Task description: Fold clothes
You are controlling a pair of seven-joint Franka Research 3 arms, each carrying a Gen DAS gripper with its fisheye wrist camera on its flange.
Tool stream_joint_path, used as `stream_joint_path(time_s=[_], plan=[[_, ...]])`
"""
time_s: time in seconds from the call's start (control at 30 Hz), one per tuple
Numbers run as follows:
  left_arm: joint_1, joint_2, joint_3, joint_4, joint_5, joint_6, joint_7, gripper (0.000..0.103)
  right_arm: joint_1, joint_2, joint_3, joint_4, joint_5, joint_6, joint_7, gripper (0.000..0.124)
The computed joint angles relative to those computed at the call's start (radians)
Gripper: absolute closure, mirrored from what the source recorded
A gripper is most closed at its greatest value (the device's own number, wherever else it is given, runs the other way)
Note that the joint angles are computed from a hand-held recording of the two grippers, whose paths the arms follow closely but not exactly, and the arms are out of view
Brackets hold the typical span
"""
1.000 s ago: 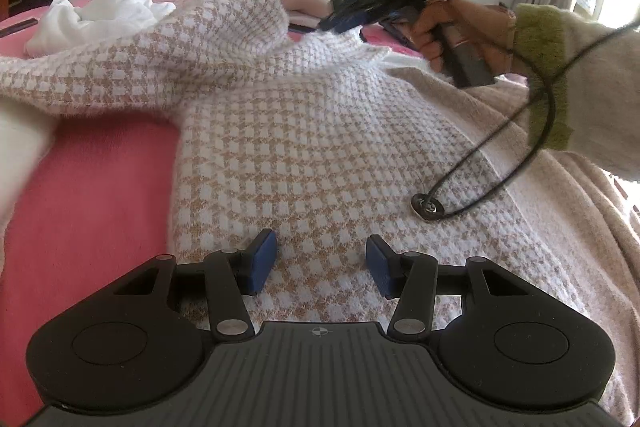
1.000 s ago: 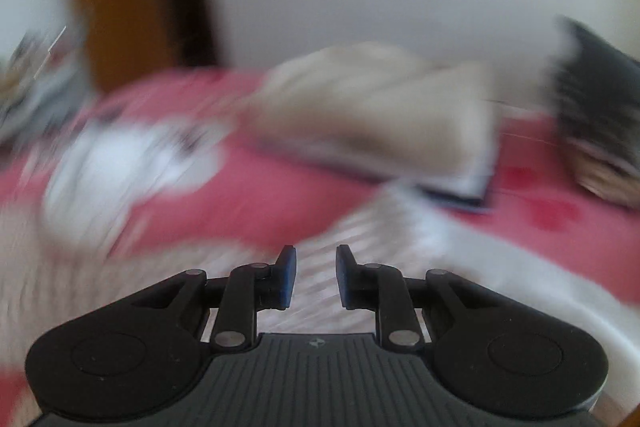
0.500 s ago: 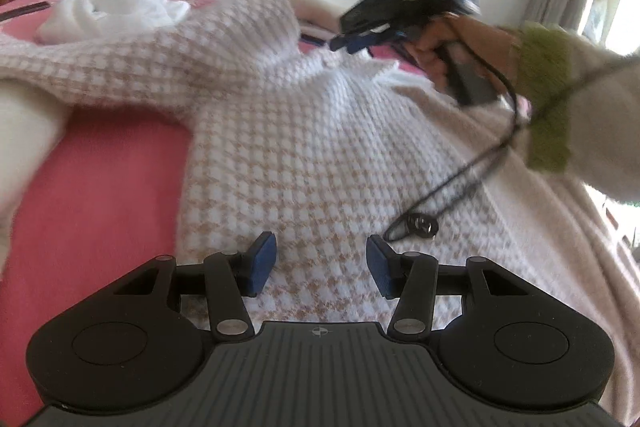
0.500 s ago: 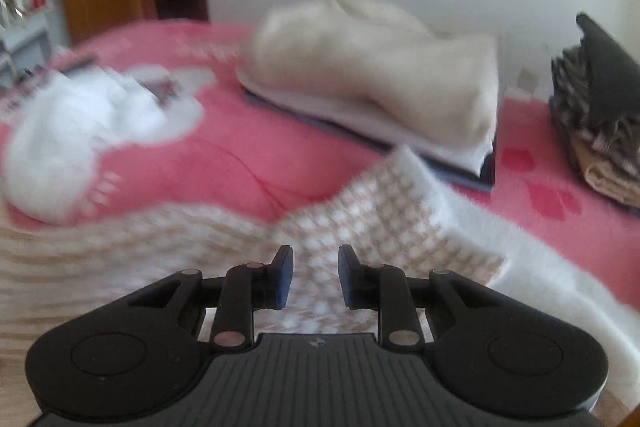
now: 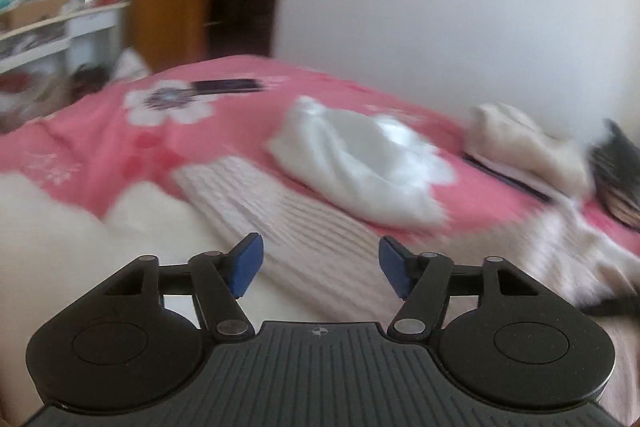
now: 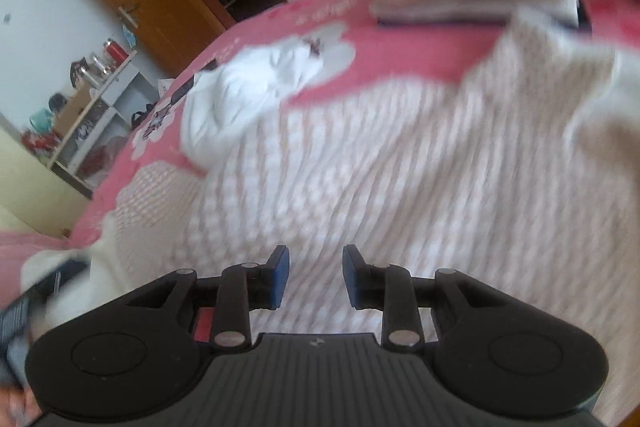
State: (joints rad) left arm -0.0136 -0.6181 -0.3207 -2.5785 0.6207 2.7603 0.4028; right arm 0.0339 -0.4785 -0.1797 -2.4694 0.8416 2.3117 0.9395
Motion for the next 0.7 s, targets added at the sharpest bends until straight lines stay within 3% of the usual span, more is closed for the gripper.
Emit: stream_joint_path(time_s=[0.1,0.23,0.37,0.5,0.57,0.6,0.7], plan=[[-0.013,0.115,0.078,0.097,-0.123,-0.072,0.002,0.033,0.002,-0.018,-0.004,-0.040,0.034,-0.022,0.031,0.093],[0.093,0.233,0.015,0.208,0.007,-0.205,-0.146,0.033,0.000,-0.033,-0.005,-0.074,0.051,-0.032,0.050,0.093],[0.081,0.311,0.086,0.216,0.024,-0.148,-0.197,0.034,0.001,-0.033,-0.008,-0.087,0.072,-0.030,0.043,0.094],[0.095,0.348,0.096,0.225,0.083,-0.103,-0.324,0.034,0.004,-0.021,-0.011,-0.082,0.095,-0.032,0.043,0.094],[0.104,0.375,0.096,0.244,0.138,-0.094,-0.371,0.049,0.004,-0.016,-0.008,-0.079,0.104,-0.031,0.045,0.094],[0.107,0.385,0.097,0.252,0.175,-0.093,-0.388,0.073,0.005,-0.013,-0.007,-0.077,0.109,-0.029,0.045,0.094],[0.097,0.399,0.110,0.266,0.214,-0.100,-0.420,0.091,0.004,-0.013,-0.008,-0.081,0.117,-0.026,0.040,0.094]])
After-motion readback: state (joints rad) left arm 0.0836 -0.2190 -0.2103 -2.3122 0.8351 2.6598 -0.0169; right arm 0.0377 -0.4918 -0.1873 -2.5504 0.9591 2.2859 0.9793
